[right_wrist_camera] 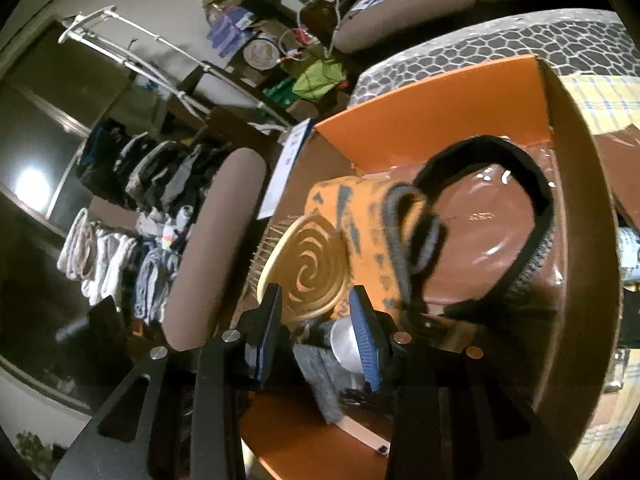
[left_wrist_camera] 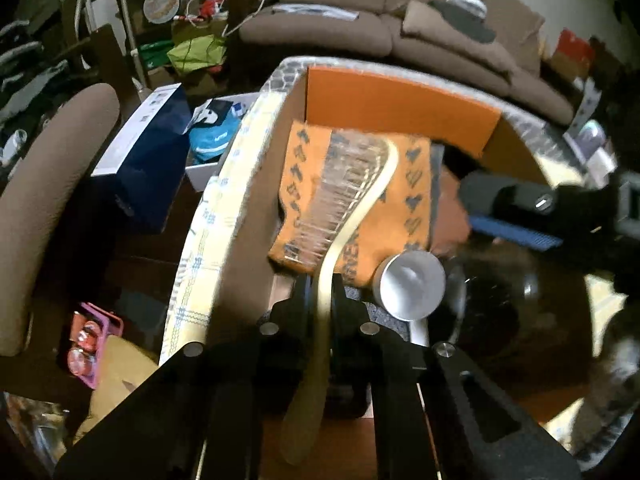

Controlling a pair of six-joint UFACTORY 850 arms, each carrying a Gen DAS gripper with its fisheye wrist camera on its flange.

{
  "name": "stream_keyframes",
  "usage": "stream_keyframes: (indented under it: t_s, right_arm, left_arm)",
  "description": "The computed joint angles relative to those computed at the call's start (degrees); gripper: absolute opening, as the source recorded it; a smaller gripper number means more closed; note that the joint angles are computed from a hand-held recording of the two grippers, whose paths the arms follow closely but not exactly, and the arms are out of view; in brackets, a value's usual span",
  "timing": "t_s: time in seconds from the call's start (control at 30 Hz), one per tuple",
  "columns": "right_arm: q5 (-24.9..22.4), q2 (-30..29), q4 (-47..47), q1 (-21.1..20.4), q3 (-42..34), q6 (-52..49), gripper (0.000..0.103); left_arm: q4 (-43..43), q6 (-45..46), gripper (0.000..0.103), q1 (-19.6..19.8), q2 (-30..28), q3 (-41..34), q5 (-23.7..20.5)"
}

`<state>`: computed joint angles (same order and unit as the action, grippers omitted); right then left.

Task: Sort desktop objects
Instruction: 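Lift the hairbrush with the left gripper and carry it into the box, then lower the hairbrush onto the towel and open the left gripper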

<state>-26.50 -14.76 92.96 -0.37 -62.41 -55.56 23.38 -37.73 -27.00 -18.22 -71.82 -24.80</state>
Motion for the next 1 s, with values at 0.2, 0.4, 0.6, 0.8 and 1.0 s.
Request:
stream_keyframes:
  t_s: [0.2,0.4,0.6,0.8,1.0]
  right_arm:
    - [0.6,1.1,-0.3,-0.5,0.9,0.5,0.037]
    - [1.1,1.7,-1.6,-0.9,1.0,1.4,0.037]
    - [1.7,2.3,-2.7,-1.5,1.5,2.7,0.037]
    - [1.6,1.7,-5.0,-1.3,1.0,5.0,0.037]
    - [1.9,1.4,-7.6,-0.7,0.5,6.8,0.037]
  left_arm:
    - [-2.9,2.4,0.015,-0.8,-1.2,-1.0,-0.6]
    - [-18.9,14.8,0.051,1.2,2.4,1.4,4.0]
    - [-24.2,20.0,0.047,3.6,3.1,1.7,3.6]
    - [-18.9,19.1,0.026,2.4,0.2,-0.7,-0.2]
    - [-6.5,8.1,0.026,0.6,-1.5,-2.2,-1.2]
